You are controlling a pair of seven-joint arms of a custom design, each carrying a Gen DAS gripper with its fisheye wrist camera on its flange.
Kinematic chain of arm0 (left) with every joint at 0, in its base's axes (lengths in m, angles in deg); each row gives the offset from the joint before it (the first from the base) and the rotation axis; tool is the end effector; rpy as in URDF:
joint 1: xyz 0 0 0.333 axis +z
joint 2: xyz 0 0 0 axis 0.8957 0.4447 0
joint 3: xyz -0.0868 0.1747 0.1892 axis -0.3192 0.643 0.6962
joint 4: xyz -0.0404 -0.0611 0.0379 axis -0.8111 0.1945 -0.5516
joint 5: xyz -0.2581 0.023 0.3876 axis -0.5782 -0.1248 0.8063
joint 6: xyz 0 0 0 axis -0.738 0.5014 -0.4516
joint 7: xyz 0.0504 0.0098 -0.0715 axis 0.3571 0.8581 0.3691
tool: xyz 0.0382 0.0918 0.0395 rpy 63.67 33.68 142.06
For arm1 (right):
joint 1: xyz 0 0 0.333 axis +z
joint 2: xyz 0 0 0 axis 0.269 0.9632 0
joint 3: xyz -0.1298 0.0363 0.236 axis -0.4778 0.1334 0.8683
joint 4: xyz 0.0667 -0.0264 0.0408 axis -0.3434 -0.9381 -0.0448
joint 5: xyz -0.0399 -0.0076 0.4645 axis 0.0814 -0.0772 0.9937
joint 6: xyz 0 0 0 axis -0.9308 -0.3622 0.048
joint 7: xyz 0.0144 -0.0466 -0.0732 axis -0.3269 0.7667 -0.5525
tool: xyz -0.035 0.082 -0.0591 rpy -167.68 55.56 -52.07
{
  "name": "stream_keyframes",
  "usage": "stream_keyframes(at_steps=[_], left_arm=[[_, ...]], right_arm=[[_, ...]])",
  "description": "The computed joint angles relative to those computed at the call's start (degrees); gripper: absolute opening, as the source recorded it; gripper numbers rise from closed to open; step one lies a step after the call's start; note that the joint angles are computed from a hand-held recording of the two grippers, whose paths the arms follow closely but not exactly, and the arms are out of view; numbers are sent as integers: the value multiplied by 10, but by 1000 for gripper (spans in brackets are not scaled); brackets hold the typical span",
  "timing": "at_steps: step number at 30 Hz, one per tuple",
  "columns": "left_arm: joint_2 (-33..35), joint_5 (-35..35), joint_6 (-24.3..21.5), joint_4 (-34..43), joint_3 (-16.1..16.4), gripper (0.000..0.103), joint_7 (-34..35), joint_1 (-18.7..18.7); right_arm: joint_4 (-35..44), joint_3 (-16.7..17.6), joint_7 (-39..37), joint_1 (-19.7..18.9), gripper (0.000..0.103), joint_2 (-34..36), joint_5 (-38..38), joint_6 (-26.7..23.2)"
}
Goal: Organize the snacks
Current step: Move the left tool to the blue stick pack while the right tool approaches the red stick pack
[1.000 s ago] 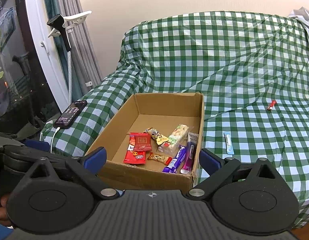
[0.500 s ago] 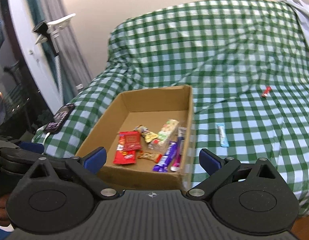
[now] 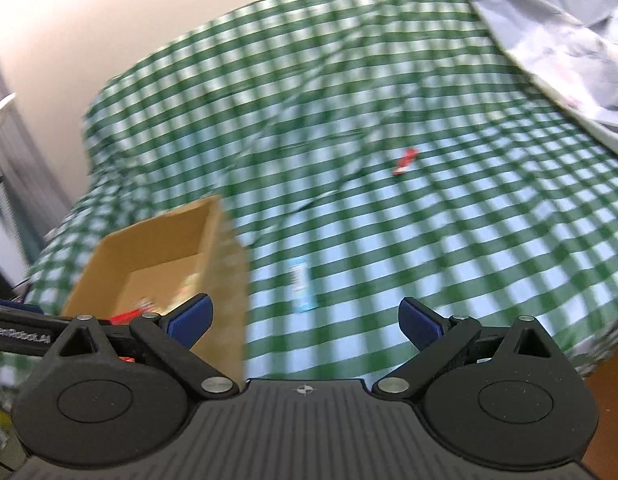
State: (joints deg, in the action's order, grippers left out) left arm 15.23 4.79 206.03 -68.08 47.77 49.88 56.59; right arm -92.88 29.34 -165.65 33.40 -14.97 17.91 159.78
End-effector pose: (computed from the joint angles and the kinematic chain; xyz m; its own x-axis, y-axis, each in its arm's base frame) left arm 0.5048 -0.1024 0.6808 -0.7073 -0.6849 -0.1751 -0.5209 0.6724 -0.5259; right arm 0.3376 0.3082 0.6449 -0.6183 -0.7209 -0.3131 -0.3348 0.6020 -0.7249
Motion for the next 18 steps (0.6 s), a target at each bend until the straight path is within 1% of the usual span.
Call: stream_keyframes(at_steps=[4,7,10,12,14,16,18], left_arm=[[47,0,-17,30,-32,103,-21,-22],[86,8,2,43,-58,103,-33,-40],[139,35,16,66,-84,103,-62,-53],[188,60,22,92,-99,103,-96,-58],[234,90,28,120,-110,103,-135,-64],[282,118,33,152,-116,103,-174,-69],[326,148,31,185,-118,103,-214,-76]], right_arm=[[-58,-23,-6,-1,99,-61,6,-23],[-101,-40,-21,-13,99,-104,5,-33],[-142,-62,-48,-34,99,-138,-3,-22],[-168,-79,-70,-56,100,-153,-13,-5],[-192,-99,-94,-81,100,-158,-23,29],[-209,-118,-112,-112,100,-148,-31,74],[-215,-138,-133,-146,100,-118,-40,136]])
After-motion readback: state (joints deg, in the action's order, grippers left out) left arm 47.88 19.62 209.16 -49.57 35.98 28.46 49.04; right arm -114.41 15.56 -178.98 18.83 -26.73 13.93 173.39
